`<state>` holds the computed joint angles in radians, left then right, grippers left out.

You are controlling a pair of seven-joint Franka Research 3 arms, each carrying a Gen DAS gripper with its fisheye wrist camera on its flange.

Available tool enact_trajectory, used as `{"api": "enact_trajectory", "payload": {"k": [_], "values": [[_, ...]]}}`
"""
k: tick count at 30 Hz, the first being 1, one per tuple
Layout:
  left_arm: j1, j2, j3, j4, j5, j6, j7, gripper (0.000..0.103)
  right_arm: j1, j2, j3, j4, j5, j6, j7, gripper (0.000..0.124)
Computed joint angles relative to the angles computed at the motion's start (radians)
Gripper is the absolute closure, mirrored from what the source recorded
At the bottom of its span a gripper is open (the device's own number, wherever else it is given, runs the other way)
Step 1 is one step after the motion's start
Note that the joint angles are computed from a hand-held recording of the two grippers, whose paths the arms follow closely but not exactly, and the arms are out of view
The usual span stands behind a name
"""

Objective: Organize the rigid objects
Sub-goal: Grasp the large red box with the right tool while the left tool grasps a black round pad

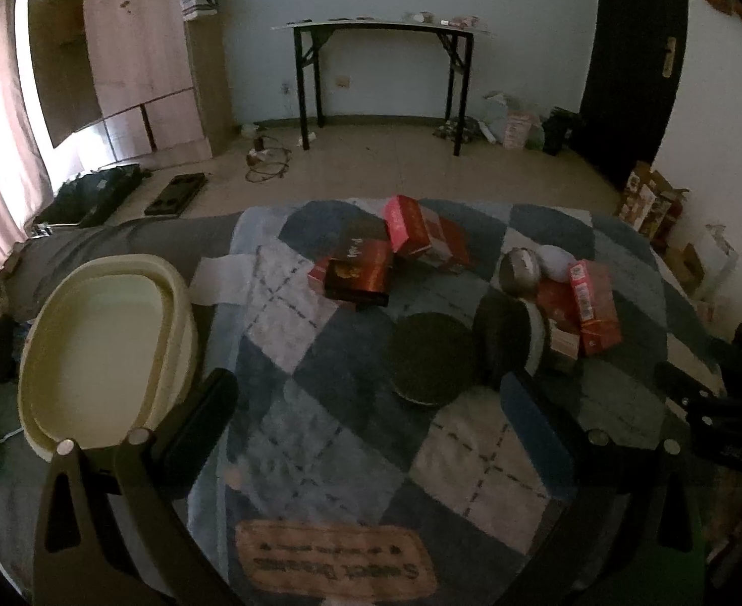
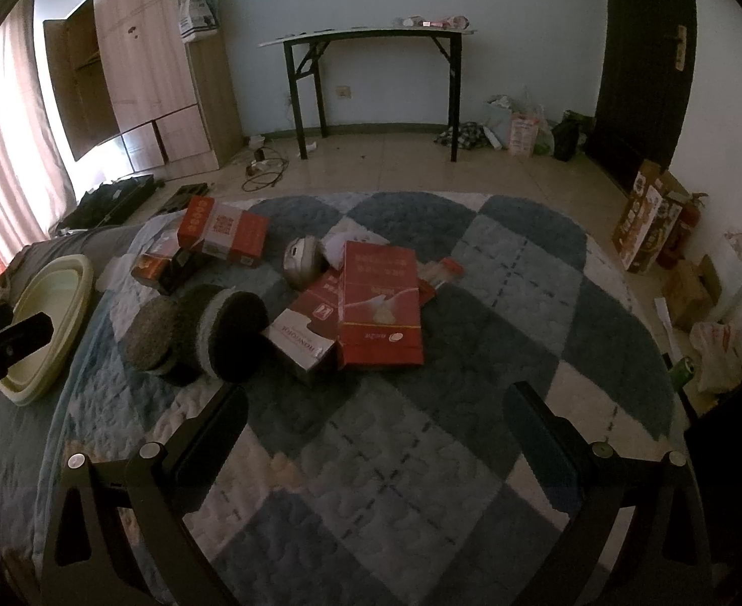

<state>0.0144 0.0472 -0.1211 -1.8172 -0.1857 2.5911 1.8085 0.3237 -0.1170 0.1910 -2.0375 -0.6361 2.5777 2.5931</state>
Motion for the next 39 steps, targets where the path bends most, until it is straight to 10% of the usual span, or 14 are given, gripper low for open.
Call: {"api": "enact_trajectory", "payload": {"k": [6,20,26,28,39], "values": [[0.009,0.046,-0.023,0.092,-0.227,-0.133,0.157,0.0,-0.004,-0.004,-0.023,-0.022,0.084,0.071,-0.051,0.021],[-0.006,0.343,-0.098,0.441,-0.1,-0.407,0.129,0.005,0.002,0.211,-0.108,0.153,0.351,0.096,-0.284,0.023],[-0.012,0.393,-0.115,0.484,-0.075,-0.355,0.129,0.025,0.027,0.288,-0.146,0.221,0.388,0.096,-0.336,0.035],[-0.001,0.409,-0.131,0.507,-0.096,-0.372,0.141,0.049,0.03,0.313,-0.152,0.242,0.423,0.095,-0.361,0.043],[0.015,0.428,-0.142,0.543,-0.131,-0.39,0.105,0.051,0.037,0.317,-0.179,0.206,0.539,0.185,-0.427,0.067]]}}
